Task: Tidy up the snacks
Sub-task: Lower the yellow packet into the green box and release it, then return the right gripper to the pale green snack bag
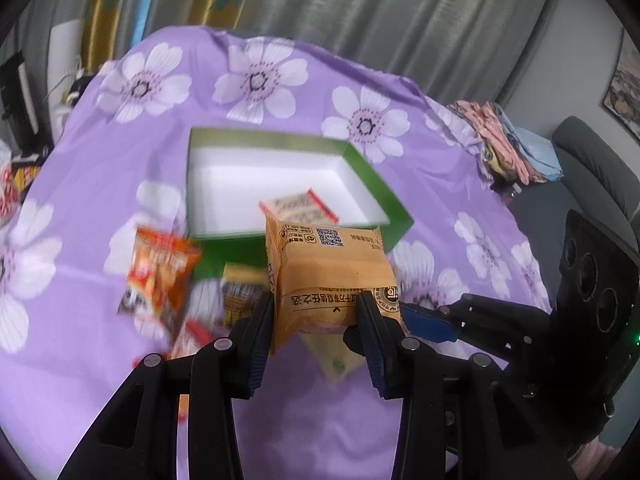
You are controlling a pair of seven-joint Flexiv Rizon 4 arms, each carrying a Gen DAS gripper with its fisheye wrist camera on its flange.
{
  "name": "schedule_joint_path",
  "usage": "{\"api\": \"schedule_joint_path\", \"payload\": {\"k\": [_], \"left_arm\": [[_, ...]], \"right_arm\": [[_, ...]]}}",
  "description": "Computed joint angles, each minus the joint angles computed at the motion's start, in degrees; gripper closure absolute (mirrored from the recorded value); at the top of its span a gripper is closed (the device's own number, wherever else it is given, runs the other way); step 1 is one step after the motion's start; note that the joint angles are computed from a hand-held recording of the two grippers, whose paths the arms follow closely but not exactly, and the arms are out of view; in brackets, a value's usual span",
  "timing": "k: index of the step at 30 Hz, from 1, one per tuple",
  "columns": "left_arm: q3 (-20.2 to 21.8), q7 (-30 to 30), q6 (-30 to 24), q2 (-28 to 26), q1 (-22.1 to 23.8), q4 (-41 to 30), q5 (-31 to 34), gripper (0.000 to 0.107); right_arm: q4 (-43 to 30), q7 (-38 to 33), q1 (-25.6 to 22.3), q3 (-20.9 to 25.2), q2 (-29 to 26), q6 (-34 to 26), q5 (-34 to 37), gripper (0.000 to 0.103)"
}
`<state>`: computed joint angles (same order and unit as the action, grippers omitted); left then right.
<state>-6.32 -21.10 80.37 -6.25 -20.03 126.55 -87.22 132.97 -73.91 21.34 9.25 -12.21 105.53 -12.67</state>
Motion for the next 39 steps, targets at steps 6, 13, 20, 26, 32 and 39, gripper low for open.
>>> {"api": "schedule_joint_path", "payload": {"k": [6, 13, 20, 26, 32, 39], "left_arm": [[-0.8, -3.36, -1.42, -5.76, 2.85, -7.49, 5.33, 0.066], [-2.51, -12.22, -1.72, -12.04, 6.91, -12.85, 15.26, 0.065], [-4.83, -20.12, -2.07, -15.49, 10.93, -14.99, 24.2, 0.065], [-7.99, -23.17, 1.42, -16.15, 13.93, -14.99, 27.58, 0.022], [-10.19, -21.01, 2.92, -13.08, 16.4, -11.32, 24.95, 0.021], [-8.35, -15.2, 3.21, -8.39, 13.71, -6.62, 15.34, 0.021]], "right_arm": [[-6.33, -1.3, -2.53, -1.3, -3.39, -1.13, -1.14, 0.078], [-15.46, -1.65, -13.21, 7.19, -10.69, -6.58, -5.12, 0.076], [-19.88, -2.3, -10.88, 4.92, -14.13, -10.97, -3.46, 0.07], [-18.49, 2.11, -2.49, -5.6, -13.36, -9.53, -2.69, 0.051], [-13.43, 4.13, -0.07, -9.89, -9.38, -6.99, -1.5, 0.042], [-5.25, 4.93, 3.21, -13.68, -3.64, -2.75, 2.03, 0.038]]}}
